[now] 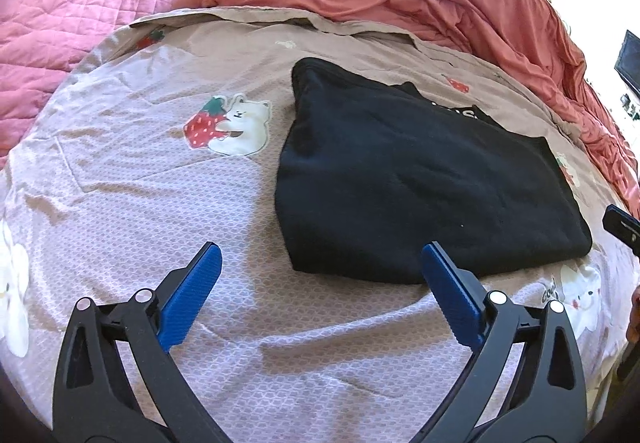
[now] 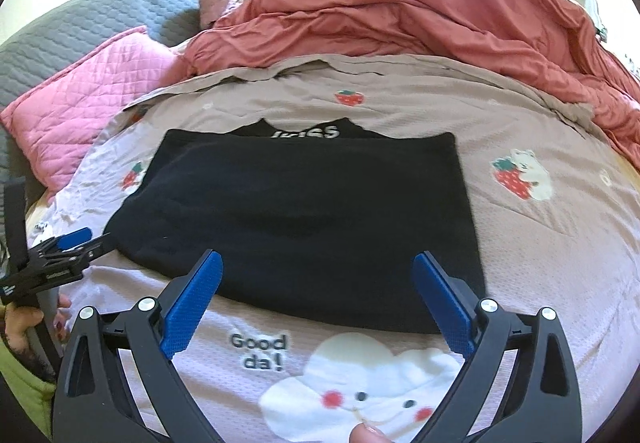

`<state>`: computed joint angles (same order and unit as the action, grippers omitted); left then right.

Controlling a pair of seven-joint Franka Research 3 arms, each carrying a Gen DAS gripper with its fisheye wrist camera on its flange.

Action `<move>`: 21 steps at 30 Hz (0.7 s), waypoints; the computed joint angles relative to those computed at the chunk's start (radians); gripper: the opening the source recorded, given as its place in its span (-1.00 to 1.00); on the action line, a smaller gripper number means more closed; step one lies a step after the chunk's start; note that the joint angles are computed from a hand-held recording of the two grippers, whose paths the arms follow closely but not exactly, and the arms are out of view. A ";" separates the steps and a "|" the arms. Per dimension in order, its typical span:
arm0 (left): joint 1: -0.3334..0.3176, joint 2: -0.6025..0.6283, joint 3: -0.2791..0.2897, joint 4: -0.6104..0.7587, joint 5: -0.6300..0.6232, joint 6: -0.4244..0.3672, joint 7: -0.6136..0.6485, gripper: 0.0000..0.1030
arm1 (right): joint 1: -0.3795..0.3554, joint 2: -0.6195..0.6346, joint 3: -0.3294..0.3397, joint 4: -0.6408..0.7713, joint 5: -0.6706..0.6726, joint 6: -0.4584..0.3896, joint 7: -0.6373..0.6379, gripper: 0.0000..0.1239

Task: Fold small clothes

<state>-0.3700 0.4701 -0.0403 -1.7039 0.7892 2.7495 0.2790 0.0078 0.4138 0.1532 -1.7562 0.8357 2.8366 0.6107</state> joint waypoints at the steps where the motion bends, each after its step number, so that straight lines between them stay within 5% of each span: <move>1: -0.001 -0.003 0.004 -0.003 0.003 0.001 -0.007 0.81 | 0.002 0.000 0.003 0.000 -0.001 -0.002 -0.002 0.54; 21: 0.021 -0.035 0.017 -0.039 0.046 -0.009 -0.088 0.81 | 0.104 0.058 0.028 0.044 -0.113 -0.017 0.004 0.55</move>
<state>-0.3487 0.4352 -0.0236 -1.7431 0.8356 2.7406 0.1906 0.1120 0.4720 0.1807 -1.7118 0.7226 2.8192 0.6151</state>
